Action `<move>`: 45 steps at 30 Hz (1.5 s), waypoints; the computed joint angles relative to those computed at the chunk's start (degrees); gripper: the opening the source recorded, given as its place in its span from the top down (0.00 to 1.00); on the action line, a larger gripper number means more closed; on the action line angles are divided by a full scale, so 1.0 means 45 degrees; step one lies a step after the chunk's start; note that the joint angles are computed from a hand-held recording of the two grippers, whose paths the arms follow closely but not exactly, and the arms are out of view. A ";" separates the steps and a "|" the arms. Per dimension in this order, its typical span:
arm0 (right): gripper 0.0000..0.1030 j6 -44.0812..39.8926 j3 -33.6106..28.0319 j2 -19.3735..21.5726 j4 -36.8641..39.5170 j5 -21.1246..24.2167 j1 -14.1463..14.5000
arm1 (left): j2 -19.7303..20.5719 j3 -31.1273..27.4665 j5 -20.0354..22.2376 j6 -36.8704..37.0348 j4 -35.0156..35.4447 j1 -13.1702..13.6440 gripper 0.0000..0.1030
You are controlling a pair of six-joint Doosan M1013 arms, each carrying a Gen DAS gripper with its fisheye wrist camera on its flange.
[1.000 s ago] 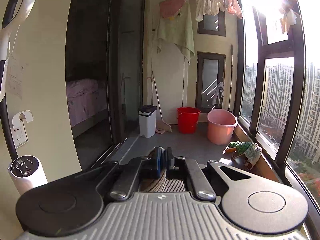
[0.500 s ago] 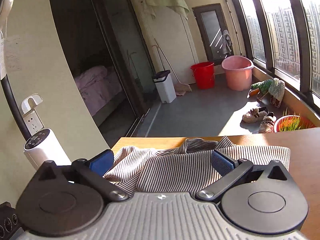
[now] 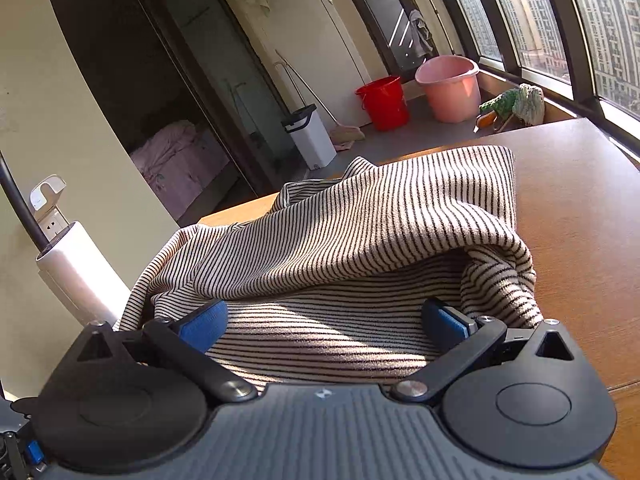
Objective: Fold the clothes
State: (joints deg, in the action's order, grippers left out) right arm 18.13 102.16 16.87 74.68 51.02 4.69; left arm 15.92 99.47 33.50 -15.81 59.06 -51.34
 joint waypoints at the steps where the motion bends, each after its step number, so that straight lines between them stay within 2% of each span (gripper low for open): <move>1: 0.00 0.0017 0.0018 0.0040 0.0234 0.0154 -0.0077 | -0.0068 -0.0014 0.0536 0.0182 0.0065 -0.0131 0.00; 3: 0.00 0.0005 0.0060 0.0072 0.0453 0.0239 -0.0131 | -0.0206 -0.0039 0.2046 0.0511 0.0499 -0.0429 0.00; 6: 0.00 -0.0065 0.0047 0.0067 0.0382 0.0076 -0.0083 | -0.0300 -0.0158 0.4333 0.2100 0.0589 -0.0776 0.01; 7: 0.00 -0.0094 0.0047 0.0057 0.0343 0.0006 -0.0061 | -0.0316 -0.0193 0.4905 0.2858 0.0375 -0.0840 0.03; 8: 0.00 -0.0122 0.0047 0.0048 0.0304 -0.0065 -0.0039 | -0.0339 -0.0204 0.5362 0.3546 0.0182 -0.0895 0.10; 10: 0.00 -0.0134 0.0080 0.0029 0.0347 -0.0043 -0.0055 | -0.0430 -0.0146 0.5515 0.4628 -0.0309 -0.0892 0.24; 12: 0.00 -0.0110 0.0077 0.0059 0.0457 0.0008 -0.0051 | -0.0510 -0.0064 0.5809 0.5558 -0.0701 -0.1000 0.25; 14: 0.00 -0.0106 0.0078 0.0077 0.0508 0.0063 -0.0072 | -0.0430 -0.0109 0.6648 0.6295 -0.0805 -0.1206 0.25; 18: 0.00 -0.0109 0.0095 0.0065 0.0516 0.0075 -0.0080 | -0.0353 -0.0151 0.7508 0.6821 -0.1091 -0.1352 0.26; 19: 0.00 -0.0102 0.0094 0.0062 0.0514 0.0077 -0.0081 | -0.0315 -0.0167 0.7572 0.6772 -0.1192 -0.1307 0.28; 20: 0.00 -0.0102 0.0094 0.0062 0.0514 0.0077 -0.0081 | -0.0277 -0.0183 0.7634 0.6723 -0.1294 -0.1261 0.34; 23: 0.00 -0.0108 0.0098 0.0062 0.0522 0.0074 -0.0078 | -0.0196 -0.0168 0.7549 0.6366 -0.1516 -0.1051 0.51; 25: 0.00 -0.0125 0.0113 0.0061 0.0545 0.0113 -0.0110 | -0.0162 -0.0151 0.7512 0.6032 -0.1538 -0.0922 0.65; 26: 0.00 -0.0131 0.0117 0.0063 0.0553 0.0120 -0.0117 | -0.0155 -0.0154 0.7544 0.5853 -0.1522 -0.0860 0.77; 27: 0.00 -0.0136 0.0120 0.0064 0.0560 0.0121 -0.0119 | -0.0161 -0.0161 0.7572 0.5673 -0.1497 -0.0795 0.86; 31: 0.00 -0.0168 0.0141 0.0048 0.0548 0.0080 -0.0118 | -0.0354 -0.0155 0.7298 0.4939 -0.1049 -0.0618 0.93; 36: 0.00 -0.0120 0.0029 -0.0118 -0.0511 -0.0488 0.0157 | -0.1070 -0.0143 0.5253 0.3026 0.0406 -0.0231 0.94; 41: 0.00 0.0307 -0.0119 -0.0579 -0.4063 -0.2534 0.1228 | -0.1224 -0.0613 0.3773 0.1362 0.2170 0.0249 0.94; 42: 0.00 0.0229 0.0008 -0.0701 -0.4195 -0.2951 0.1379 | -0.1198 -0.0746 0.3529 0.1072 0.2416 0.0366 0.94; 43: 0.01 -0.0142 0.0153 -0.0863 -0.3660 -0.2844 0.1328 | -0.1157 -0.0853 0.3315 0.0754 0.2496 0.0486 0.94; 45: 0.17 -0.1718 0.0582 -0.1137 -0.1415 -0.2038 0.0996 | -0.1059 -0.1007 0.2898 0.0182 0.2496 0.0701 0.94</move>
State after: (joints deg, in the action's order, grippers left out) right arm 10.40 104.77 11.75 68.31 41.85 9.18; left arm 11.15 94.94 46.54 -14.99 70.29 -48.18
